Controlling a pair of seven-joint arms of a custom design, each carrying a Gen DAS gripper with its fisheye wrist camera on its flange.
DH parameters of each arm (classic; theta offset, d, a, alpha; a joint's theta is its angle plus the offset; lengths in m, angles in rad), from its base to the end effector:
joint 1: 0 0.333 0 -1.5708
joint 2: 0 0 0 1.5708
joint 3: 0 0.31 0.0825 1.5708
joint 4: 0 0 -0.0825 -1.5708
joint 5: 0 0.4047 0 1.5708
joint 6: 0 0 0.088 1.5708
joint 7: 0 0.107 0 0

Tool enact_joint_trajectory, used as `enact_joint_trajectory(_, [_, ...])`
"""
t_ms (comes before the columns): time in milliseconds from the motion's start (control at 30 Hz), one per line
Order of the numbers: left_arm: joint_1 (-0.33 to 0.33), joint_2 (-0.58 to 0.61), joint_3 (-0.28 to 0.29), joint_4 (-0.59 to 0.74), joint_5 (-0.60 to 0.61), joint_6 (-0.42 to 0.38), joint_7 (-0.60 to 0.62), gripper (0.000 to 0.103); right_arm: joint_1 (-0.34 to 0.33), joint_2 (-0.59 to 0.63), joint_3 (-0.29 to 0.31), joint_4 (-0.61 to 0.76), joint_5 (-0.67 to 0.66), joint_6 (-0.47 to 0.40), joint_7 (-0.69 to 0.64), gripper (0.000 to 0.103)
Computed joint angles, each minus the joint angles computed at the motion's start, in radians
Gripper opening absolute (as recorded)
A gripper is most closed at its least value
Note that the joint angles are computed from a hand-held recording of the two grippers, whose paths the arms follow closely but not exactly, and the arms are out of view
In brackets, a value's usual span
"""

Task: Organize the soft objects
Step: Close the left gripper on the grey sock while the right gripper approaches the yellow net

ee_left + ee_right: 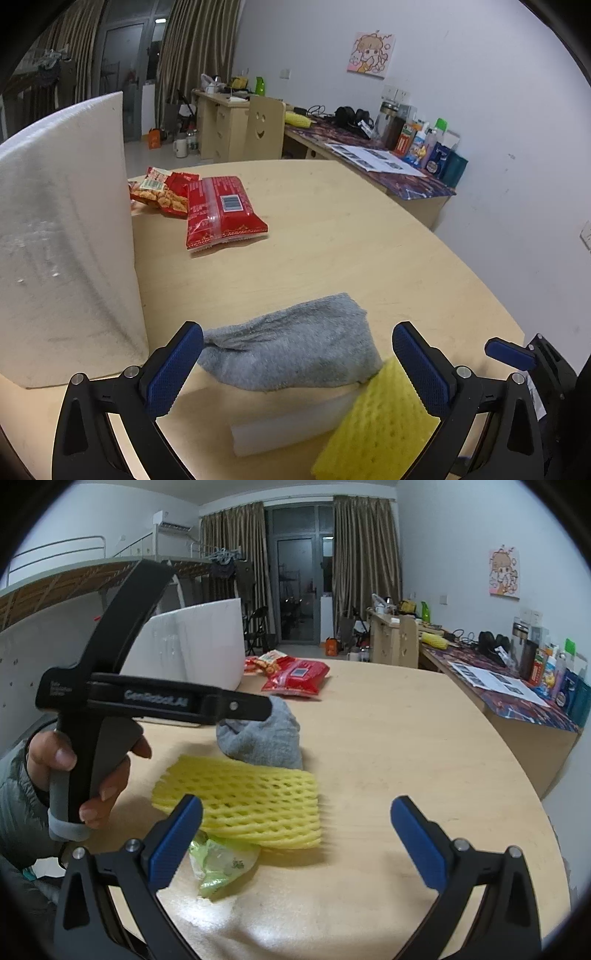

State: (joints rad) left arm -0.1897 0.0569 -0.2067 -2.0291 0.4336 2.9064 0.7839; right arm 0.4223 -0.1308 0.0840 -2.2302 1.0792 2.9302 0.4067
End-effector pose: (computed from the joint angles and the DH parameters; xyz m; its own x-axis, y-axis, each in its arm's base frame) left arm 0.5704 -0.2641 0.4978 -0.0764 -0.9735 0.2156 -0.6896 -0.1046 -0.7166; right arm 0.5110 0.2207 0.4824 0.6527 -0.7573 -0.0217 -0.4517 -0.3660 -0.8136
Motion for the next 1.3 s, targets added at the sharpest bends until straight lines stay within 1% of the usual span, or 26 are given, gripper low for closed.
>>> enact_joint_trajectory(67, [0.007, 0.012, -0.009, 0.009, -0.056, -0.008, 0.059, 0.098, -0.003, 0.007, -0.002, 0.010, -0.011, -0.019, 0.005, 0.103])
enact_joint_trajectory(167, [0.020, 0.035, -0.028, 0.029, -0.168, -0.036, 0.179, 0.088, -0.008, 0.016, -0.004, 0.022, -0.012, -0.052, -0.008, 0.103])
enact_joint_trajectory(200, [0.021, 0.043, -0.031, 0.036, -0.184, -0.047, 0.201, 0.082, -0.010, 0.019, -0.004, 0.025, -0.014, -0.063, -0.011, 0.103])
enact_joint_trajectory(233, [0.023, 0.052, -0.034, 0.046, -0.203, -0.064, 0.227, 0.079, -0.013, 0.021, -0.004, 0.027, -0.015, -0.069, -0.015, 0.103])
enact_joint_trajectory(267, [0.024, 0.058, -0.036, 0.052, -0.216, -0.071, 0.242, 0.079, -0.015, 0.023, -0.003, 0.029, -0.017, -0.072, -0.014, 0.103])
enact_joint_trajectory(300, [0.026, 0.065, -0.038, 0.057, -0.229, -0.077, 0.258, 0.075, -0.018, 0.028, -0.002, 0.034, -0.024, -0.081, -0.006, 0.103])
enact_joint_trajectory(333, [0.025, 0.072, -0.038, 0.063, -0.233, -0.083, 0.265, 0.068, -0.021, 0.031, -0.001, 0.038, -0.031, -0.086, 0.002, 0.103])
enact_joint_trajectory(367, [0.026, 0.077, -0.039, 0.068, -0.238, -0.088, 0.274, 0.065, -0.023, 0.034, 0.000, 0.041, -0.034, -0.090, 0.008, 0.103])
enact_joint_trajectory(400, [0.028, 0.085, -0.043, 0.077, -0.250, -0.096, 0.293, 0.059, -0.025, 0.036, 0.000, 0.044, -0.034, -0.097, 0.007, 0.103])
enact_joint_trajectory(433, [0.028, 0.089, -0.043, 0.081, -0.252, -0.100, 0.301, 0.056, -0.027, 0.037, -0.001, 0.045, -0.034, -0.103, 0.006, 0.103])
enact_joint_trajectory(533, [0.030, 0.105, -0.045, 0.106, -0.257, -0.129, 0.326, 0.049, -0.032, 0.038, 0.001, 0.049, -0.038, -0.111, 0.011, 0.103])
enact_joint_trajectory(667, [0.031, 0.115, -0.047, 0.117, -0.264, -0.136, 0.349, 0.047, -0.036, 0.041, 0.001, 0.056, -0.028, -0.133, 0.006, 0.103])
enact_joint_trajectory(733, [0.033, 0.120, -0.051, 0.123, -0.273, -0.147, 0.366, 0.032, -0.038, 0.044, 0.003, 0.059, -0.041, -0.137, 0.011, 0.103])
enact_joint_trajectory(767, [0.037, 0.127, -0.056, 0.133, -0.290, -0.163, 0.382, 0.030, -0.038, 0.043, 0.004, 0.058, -0.047, -0.140, 0.013, 0.103])
enact_joint_trajectory(800, [0.028, 0.128, -0.044, 0.135, -0.260, -0.168, 0.360, 0.026, -0.039, 0.042, 0.005, 0.059, -0.053, -0.146, 0.015, 0.103])
enact_joint_trajectory(833, [0.025, 0.125, -0.042, 0.132, -0.249, -0.174, 0.356, 0.019, -0.039, 0.043, 0.005, 0.061, -0.061, -0.155, 0.019, 0.103])
enact_joint_trajectory(900, [0.002, 0.129, -0.018, 0.145, -0.165, -0.203, 0.296, 0.011, -0.041, 0.045, 0.006, 0.064, -0.076, -0.169, 0.027, 0.103])
enact_joint_trajectory(933, [0.000, 0.131, -0.017, 0.149, -0.153, -0.208, 0.285, 0.005, -0.041, 0.046, 0.008, 0.065, -0.087, -0.171, 0.037, 0.103])
enact_joint_trajectory(967, [0.009, 0.129, -0.023, 0.145, -0.172, -0.203, 0.298, 0.005, -0.042, 0.049, 0.009, 0.067, -0.099, -0.176, 0.047, 0.103])
enact_joint_trajectory(1033, [0.037, 0.127, -0.047, 0.137, -0.257, -0.189, 0.360, 0.005, -0.044, 0.051, 0.010, 0.069, -0.115, -0.187, 0.068, 0.103])
enact_joint_trajectory(1133, [0.028, 0.123, -0.039, 0.128, -0.237, -0.178, 0.350, 0.005, -0.049, 0.053, 0.002, 0.078, -0.100, -0.233, 0.082, 0.102])
enact_joint_trajectory(1233, [0.030, 0.115, -0.042, 0.117, -0.245, -0.154, 0.356, 0.004, -0.061, 0.057, -0.008, 0.096, -0.082, -0.309, 0.101, 0.088])
enact_joint_trajectory(1300, [0.027, 0.113, -0.037, 0.113, -0.233, -0.149, 0.345, 0.004, -0.068, 0.062, -0.009, 0.105, -0.077, -0.340, 0.124, 0.065])
